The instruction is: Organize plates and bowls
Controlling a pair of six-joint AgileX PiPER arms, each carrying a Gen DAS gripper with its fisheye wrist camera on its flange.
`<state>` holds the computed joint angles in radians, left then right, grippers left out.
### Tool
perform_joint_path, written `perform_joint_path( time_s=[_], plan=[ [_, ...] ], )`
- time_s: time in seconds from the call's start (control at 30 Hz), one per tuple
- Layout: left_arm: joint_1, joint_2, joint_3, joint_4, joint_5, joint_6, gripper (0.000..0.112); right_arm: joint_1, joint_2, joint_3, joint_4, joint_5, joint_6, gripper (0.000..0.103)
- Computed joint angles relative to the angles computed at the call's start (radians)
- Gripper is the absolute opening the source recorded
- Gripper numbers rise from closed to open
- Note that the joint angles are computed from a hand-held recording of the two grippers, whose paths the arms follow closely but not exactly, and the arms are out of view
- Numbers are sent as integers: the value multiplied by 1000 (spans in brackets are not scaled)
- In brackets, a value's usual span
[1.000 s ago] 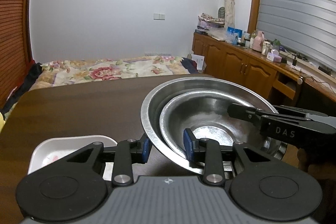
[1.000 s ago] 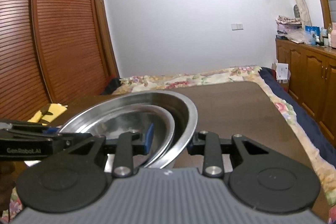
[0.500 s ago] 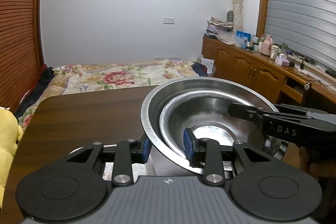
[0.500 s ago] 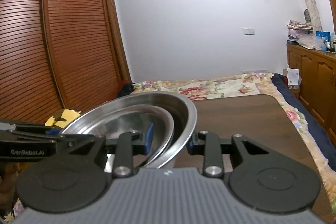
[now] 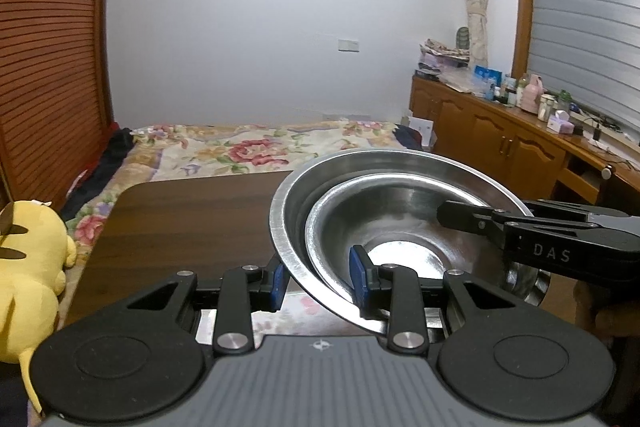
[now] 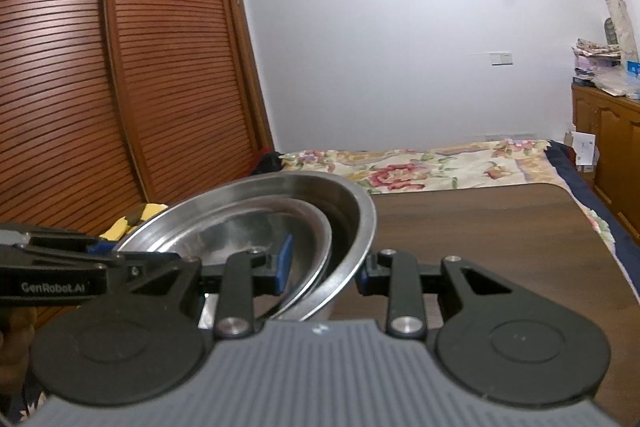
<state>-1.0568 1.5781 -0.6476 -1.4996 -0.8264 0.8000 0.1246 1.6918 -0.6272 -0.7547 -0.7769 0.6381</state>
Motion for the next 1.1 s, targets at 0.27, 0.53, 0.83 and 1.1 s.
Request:
perform_joint_path(
  time_s=[0.27, 0.53, 0.83, 1.1],
  plan=[
    [-15, -40, 81, -6, -34, -48, 34, 65, -10, -10, -1, 32, 4, 33],
    [32, -66, 163, 29, -13, -105, 34, 122, 24, -29, -13, 58, 13, 33],
    [110, -70, 233, 157, 69, -200, 34, 190, 40, -13, 71, 74, -58, 33],
    [219, -32, 248, 345, 165, -326, 34, 225, 87, -21, 162, 96, -121, 33]
  ],
)
